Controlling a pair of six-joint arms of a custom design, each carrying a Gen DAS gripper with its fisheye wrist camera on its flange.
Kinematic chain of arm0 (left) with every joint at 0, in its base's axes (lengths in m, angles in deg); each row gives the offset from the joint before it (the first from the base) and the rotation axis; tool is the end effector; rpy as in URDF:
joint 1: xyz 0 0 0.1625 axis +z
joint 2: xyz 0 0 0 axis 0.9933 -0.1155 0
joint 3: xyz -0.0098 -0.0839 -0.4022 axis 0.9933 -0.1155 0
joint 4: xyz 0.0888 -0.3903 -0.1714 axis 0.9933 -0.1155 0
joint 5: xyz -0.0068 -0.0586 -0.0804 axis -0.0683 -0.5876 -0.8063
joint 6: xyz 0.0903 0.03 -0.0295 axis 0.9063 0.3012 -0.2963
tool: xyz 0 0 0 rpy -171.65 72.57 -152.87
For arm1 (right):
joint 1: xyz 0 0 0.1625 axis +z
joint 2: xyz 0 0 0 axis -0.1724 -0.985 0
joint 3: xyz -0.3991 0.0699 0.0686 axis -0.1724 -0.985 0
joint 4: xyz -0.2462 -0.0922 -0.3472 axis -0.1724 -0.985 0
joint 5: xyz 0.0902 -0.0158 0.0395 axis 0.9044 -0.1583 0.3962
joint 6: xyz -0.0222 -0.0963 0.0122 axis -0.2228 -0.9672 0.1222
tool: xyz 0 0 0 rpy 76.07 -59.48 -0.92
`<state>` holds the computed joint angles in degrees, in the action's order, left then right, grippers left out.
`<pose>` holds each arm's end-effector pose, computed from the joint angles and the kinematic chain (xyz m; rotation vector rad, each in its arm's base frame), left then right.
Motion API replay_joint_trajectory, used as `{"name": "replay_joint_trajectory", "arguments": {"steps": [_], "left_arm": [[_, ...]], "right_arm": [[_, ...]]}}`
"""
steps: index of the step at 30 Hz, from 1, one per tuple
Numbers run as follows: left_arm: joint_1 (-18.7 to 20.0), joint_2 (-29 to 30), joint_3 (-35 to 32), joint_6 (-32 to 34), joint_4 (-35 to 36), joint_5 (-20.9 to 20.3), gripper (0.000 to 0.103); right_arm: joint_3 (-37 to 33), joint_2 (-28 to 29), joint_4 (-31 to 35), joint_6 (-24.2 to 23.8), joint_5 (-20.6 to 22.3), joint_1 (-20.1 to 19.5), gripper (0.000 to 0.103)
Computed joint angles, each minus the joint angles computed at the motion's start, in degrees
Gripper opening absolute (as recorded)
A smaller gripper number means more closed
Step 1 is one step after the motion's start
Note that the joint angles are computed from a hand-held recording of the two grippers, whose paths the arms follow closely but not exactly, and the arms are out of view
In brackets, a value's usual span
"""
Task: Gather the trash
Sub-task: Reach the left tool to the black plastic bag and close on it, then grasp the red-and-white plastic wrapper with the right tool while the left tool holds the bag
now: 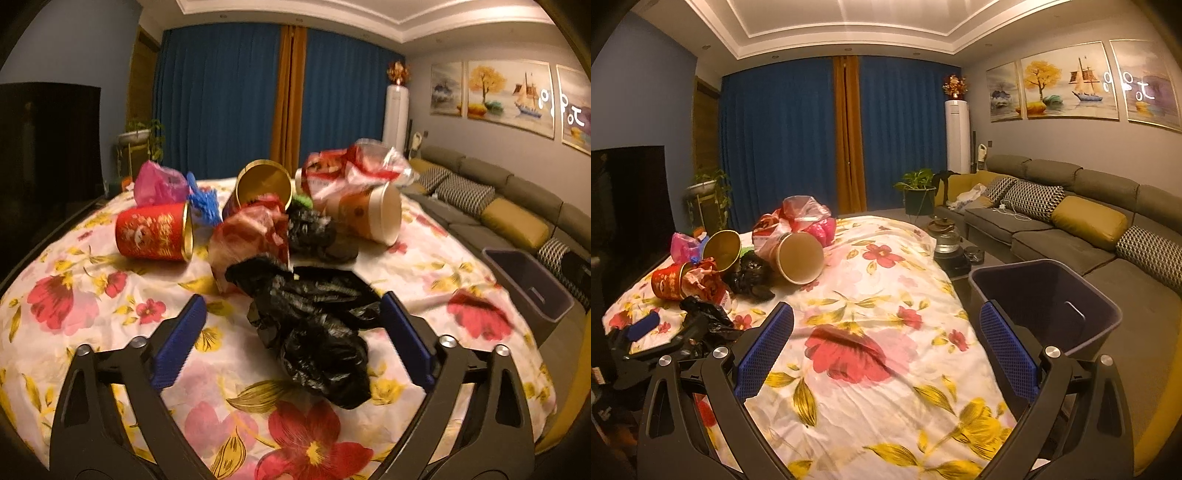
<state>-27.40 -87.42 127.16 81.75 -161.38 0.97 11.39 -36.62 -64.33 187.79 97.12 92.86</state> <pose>-0.1916 -0.6774 -0.0701 0.2134 1.9657 -1.3480 0.0485 -0.6995 0.1103 0.7619 -2.1642 1.3458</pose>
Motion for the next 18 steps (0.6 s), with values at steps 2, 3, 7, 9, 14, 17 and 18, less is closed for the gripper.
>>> {"name": "replay_joint_trajectory", "arguments": {"steps": [2,3,7,9,14,17,18], "left_arm": [[0.4,-0.2,0.1,-1.8,2.5,0.4,0.079],[0.7,-0.5,0.6,-3.0,3.7,0.1,0.072],[1.4,-1.6,2.2,-5.7,6.2,-1.8,0.051],[1.4,-1.5,2.1,-5.2,6.3,-1.9,0.036],[0.9,-1.5,2.7,-3.0,4.2,-2.3,0.013],[0.1,-2.8,5.6,-3.3,2.0,-3.5,0.012],[-0.2,-3.1,6.5,-2.9,0.9,-3.6,0.012]], "right_arm": [[-1.3,1.1,0.8,-0.4,-0.2,0.2,0.098],[-1.7,1.5,1.1,-0.5,-0.2,0.3,0.098],[-3.8,3.4,2.6,-1.2,-0.5,0.7,0.097],[-5.1,4.5,3.4,-1.4,-0.4,0.8,0.097],[-7.7,6.6,5.5,-1.5,-0.1,1.3,0.095],[-9.2,7.8,6.4,-1.7,-0.2,1.7,0.094],[-9.4,8.0,6.7,-1.8,-0.3,1.7,0.094]]}}
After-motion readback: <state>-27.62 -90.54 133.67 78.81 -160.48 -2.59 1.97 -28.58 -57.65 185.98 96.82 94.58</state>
